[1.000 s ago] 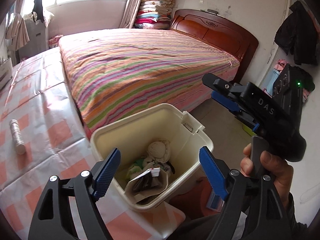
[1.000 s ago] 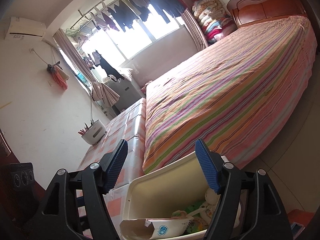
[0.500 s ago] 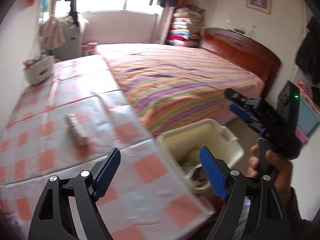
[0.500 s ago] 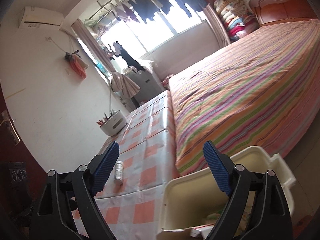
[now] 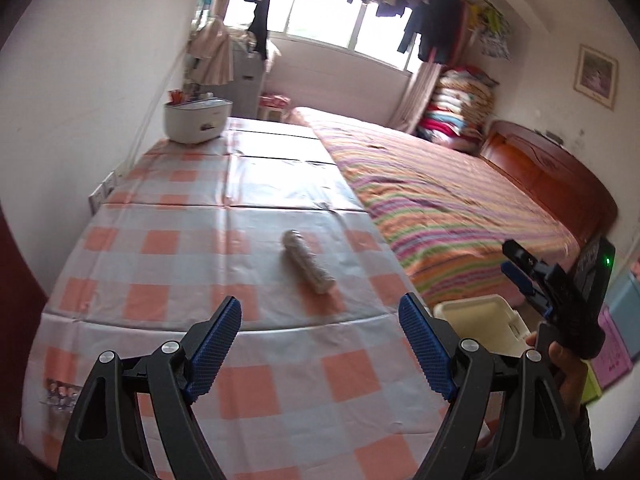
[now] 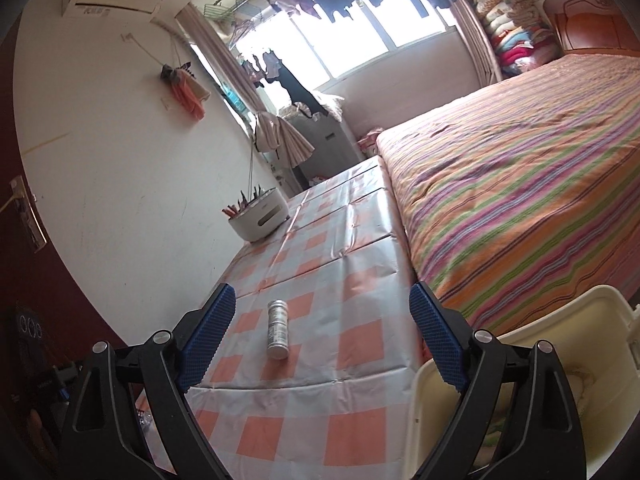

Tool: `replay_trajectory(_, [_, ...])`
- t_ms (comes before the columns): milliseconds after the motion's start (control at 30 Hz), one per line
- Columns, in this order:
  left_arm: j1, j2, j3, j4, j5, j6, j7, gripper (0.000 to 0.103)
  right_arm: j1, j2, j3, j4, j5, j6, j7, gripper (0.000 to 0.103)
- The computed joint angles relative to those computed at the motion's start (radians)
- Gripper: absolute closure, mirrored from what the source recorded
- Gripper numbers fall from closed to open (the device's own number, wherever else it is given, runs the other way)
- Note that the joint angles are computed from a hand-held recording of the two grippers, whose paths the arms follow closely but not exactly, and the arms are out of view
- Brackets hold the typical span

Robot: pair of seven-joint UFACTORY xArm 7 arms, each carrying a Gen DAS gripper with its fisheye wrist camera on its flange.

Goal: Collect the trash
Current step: 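Move both open tools back to the pill tube and blister pack, then grasp the pill tube with the right tool while the left tool grasps the blister pack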

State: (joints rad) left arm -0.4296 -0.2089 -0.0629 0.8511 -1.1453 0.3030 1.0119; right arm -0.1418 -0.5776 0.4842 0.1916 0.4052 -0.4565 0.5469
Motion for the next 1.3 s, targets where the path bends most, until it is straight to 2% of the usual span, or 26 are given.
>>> replay_trajectory(100, [0.033, 0.019, 0.024, 0.014, 0.001, -0.001, -0.014, 0.024, -0.017, 0.028, 0.032, 0.026, 0.003, 0.000, -0.017, 0.016])
replay_trajectory(433, [0.155, 0.068, 0.062, 0.033, 0.013, -0.008, -0.050, 0.024, 0.008, 0.131, 0.052, 0.094, 0.040, -0.028, -0.090, 0.016])
replay_trajectory(600, [0.204, 0.088, 0.062, 0.040, 0.049, 0.011, -0.096, 0.024, 0.045, 0.208, 0.053, 0.157, 0.085, -0.036, -0.171, 0.016])
replay_trajectory(800, [0.228, 0.081, 0.066, 0.023, 0.053, 0.018, -0.080, 0.024, 0.104, 0.328, 0.038, 0.248, 0.119, -0.031, -0.277, 0.016])
replay_trajectory(967, [0.247, 0.084, 0.077, 0.023, 0.050, 0.024, -0.068, 0.024, 0.088, 0.412, 0.115, 0.349, 0.249, 0.011, -0.482, 0.016])
replay_trajectory(1067, [0.261, 0.092, 0.081, 0.026, 0.050, 0.028, -0.073, 0.024, 0.118, 0.466, 0.097, 0.395, 0.253, 0.027, -0.532, 0.016])
replay_trajectory(1133, [0.270, 0.102, 0.081, 0.032, 0.058, 0.032, -0.079, 0.024, 0.121, 0.507, 0.108, 0.439, 0.318, 0.040, -0.627, 0.016])
replay_trajectory(1167, [0.275, 0.106, 0.080, 0.033, 0.064, 0.033, -0.084, 0.024, 0.127, 0.528, 0.097, 0.458, 0.311, 0.057, -0.650, 0.016])
replay_trajectory(1267, [0.287, 0.116, 0.076, 0.038, 0.073, 0.037, -0.098, 0.024, 0.156, 0.596, 0.072, 0.543, 0.446, 0.098, -0.841, 0.016])
replay_trajectory(1300, [0.290, 0.118, 0.075, 0.039, 0.074, 0.039, -0.099, 0.024, 0.167, 0.619, 0.053, 0.569, 0.457, 0.123, -0.872, 0.016])
